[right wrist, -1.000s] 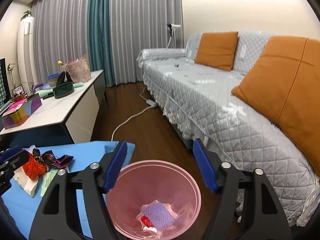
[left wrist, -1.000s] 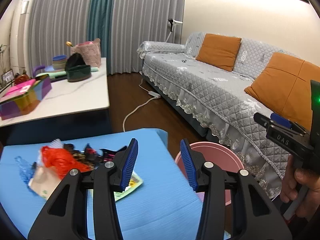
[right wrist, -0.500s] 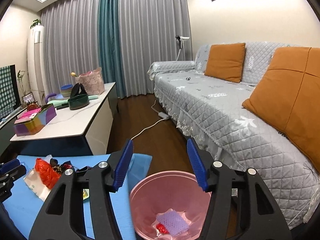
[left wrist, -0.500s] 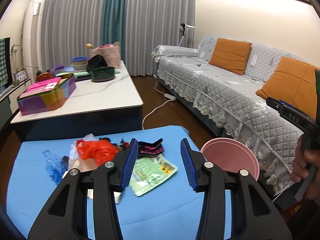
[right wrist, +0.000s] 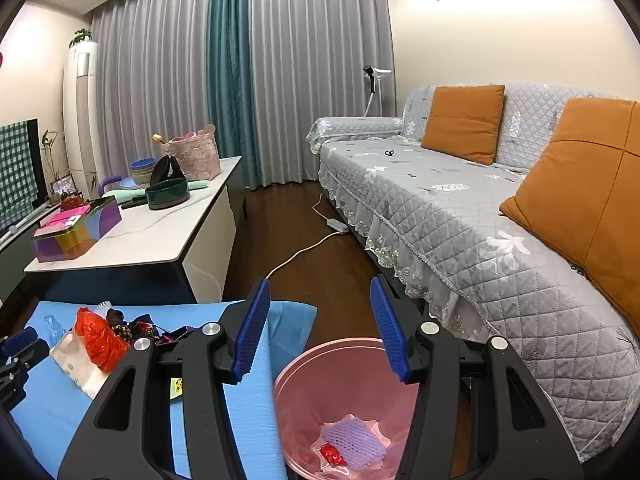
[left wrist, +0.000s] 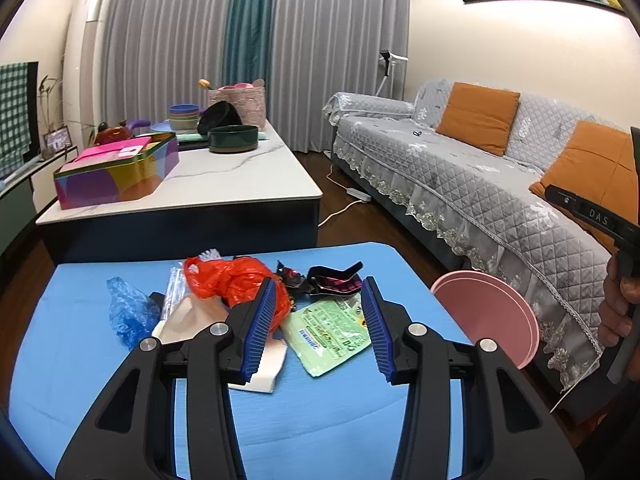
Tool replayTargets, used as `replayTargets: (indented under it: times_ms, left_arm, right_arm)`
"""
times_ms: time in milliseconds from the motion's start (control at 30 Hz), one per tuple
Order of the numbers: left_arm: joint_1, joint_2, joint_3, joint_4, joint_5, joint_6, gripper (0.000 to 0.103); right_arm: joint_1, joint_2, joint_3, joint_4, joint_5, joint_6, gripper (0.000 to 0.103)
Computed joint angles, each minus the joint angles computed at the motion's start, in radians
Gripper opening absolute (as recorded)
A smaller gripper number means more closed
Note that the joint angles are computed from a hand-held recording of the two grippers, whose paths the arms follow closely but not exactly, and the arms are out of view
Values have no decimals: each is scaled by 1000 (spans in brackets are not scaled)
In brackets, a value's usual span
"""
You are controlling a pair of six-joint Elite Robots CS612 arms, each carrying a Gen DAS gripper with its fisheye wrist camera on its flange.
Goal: Collect trash
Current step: 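Move both open tools back over the trash on the table, then grasp the large red bag with the left tool while the right tool grasps the green packet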
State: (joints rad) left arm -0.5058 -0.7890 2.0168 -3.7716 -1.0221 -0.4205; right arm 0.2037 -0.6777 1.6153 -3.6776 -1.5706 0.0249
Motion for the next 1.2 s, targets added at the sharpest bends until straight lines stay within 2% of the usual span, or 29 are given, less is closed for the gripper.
replayTargets:
  times_ms: [300, 533, 700, 833, 1033, 1133, 1200]
  left_arm:
    - [20, -2, 37, -22, 49, -46, 43]
    - [54, 6, 55, 8, 53, -122, 43]
    - [75, 16, 53, 14, 50, -155, 43]
    - [85, 34, 32, 11, 27, -152, 43]
    - [91, 70, -22, 0, -14, -89, 44]
    - [95, 83, -48, 5, -20, -75, 60]
    - [98, 93, -71, 21, -28, -72, 65]
  right_arm:
    - [8, 12, -17, 27, 59, -3, 41]
    - [27, 36, -56, 101, 113, -5, 41]
    - [48, 63, -96, 161, 140, -38, 41]
    - [61, 90, -135, 214, 169, -68, 41]
    - [77, 129, -197, 311, 197, -93, 41]
    - [87, 148, -227, 363, 197, -111, 41]
    - [91, 159, -248, 404, 191, -114, 41]
